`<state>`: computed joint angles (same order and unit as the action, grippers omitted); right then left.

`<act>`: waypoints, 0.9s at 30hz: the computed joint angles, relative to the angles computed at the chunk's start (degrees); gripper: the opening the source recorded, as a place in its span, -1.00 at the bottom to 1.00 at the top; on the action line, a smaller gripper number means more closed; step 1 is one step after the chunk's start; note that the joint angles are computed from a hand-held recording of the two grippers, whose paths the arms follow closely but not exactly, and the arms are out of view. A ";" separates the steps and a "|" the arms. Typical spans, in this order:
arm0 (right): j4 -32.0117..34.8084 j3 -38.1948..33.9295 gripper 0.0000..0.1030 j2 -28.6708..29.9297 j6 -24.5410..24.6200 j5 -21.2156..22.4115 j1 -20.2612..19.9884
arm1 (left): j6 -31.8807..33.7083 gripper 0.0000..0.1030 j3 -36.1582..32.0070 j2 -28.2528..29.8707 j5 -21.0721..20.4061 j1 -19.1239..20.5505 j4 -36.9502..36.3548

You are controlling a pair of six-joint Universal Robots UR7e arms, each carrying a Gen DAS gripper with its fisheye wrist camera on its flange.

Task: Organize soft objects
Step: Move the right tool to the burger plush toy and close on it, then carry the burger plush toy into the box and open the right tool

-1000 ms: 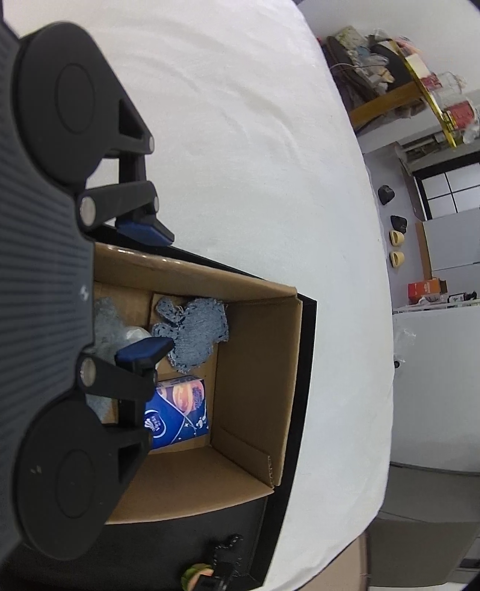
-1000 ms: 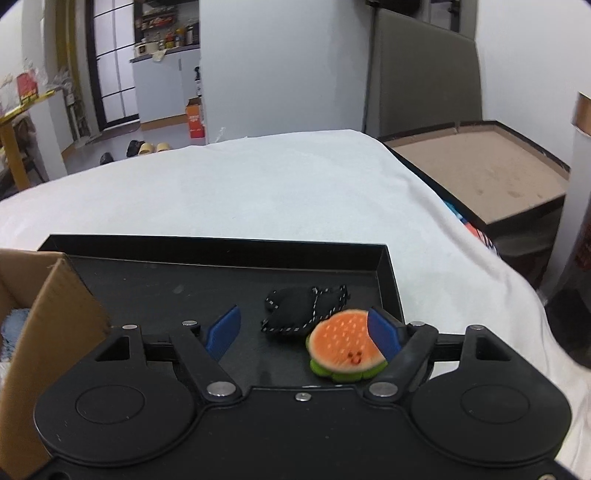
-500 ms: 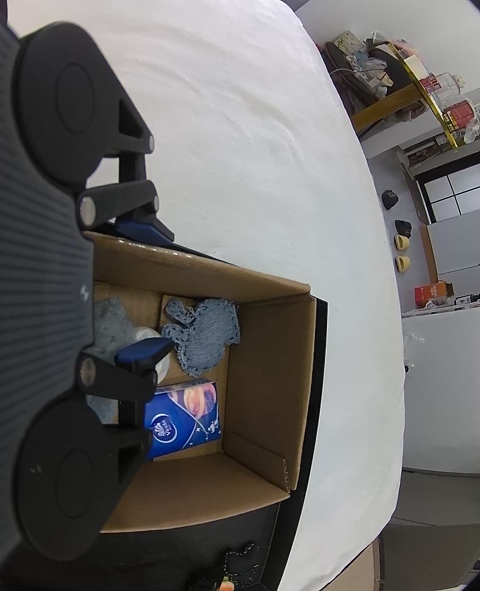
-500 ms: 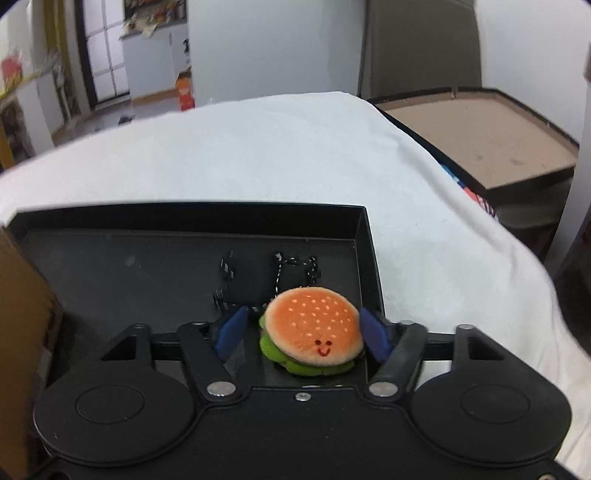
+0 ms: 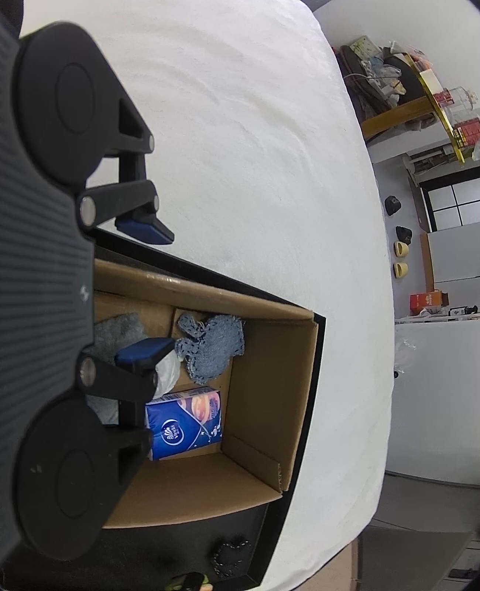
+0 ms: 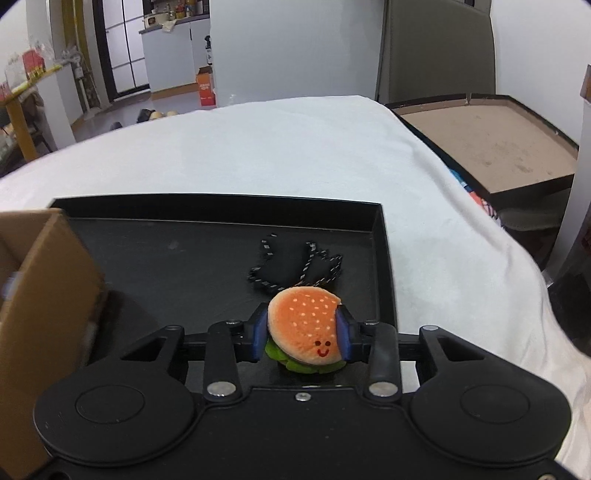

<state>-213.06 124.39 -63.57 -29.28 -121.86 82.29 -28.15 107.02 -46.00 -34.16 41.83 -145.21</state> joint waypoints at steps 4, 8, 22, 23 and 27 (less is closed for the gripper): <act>1.09 1.16 -0.30 -1.47 0.98 0.51 1.29 | 0.08 0.05 1.06 -1.23 -1.09 0.13 -1.16; 0.52 1.36 -0.30 -1.57 -0.17 -0.46 3.21 | 0.75 0.05 1.88 -2.11 -2.34 0.24 -2.29; -0.34 1.81 -0.30 -0.70 -1.30 -2.44 11.31 | 1.79 0.05 4.90 -4.75 -7.04 1.79 -7.80; -0.27 1.56 -0.30 -0.45 -1.58 -2.70 11.86 | 2.09 0.05 5.21 -4.89 -7.30 1.75 -8.41; 0.52 0.85 -0.30 0.28 -1.47 -2.92 13.90 | 2.77 0.05 5.99 -5.15 -8.38 1.76 -10.15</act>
<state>-212.55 125.25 -63.28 -30.75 -124.78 96.20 -25.38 113.02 -51.15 -42.54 43.59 -155.36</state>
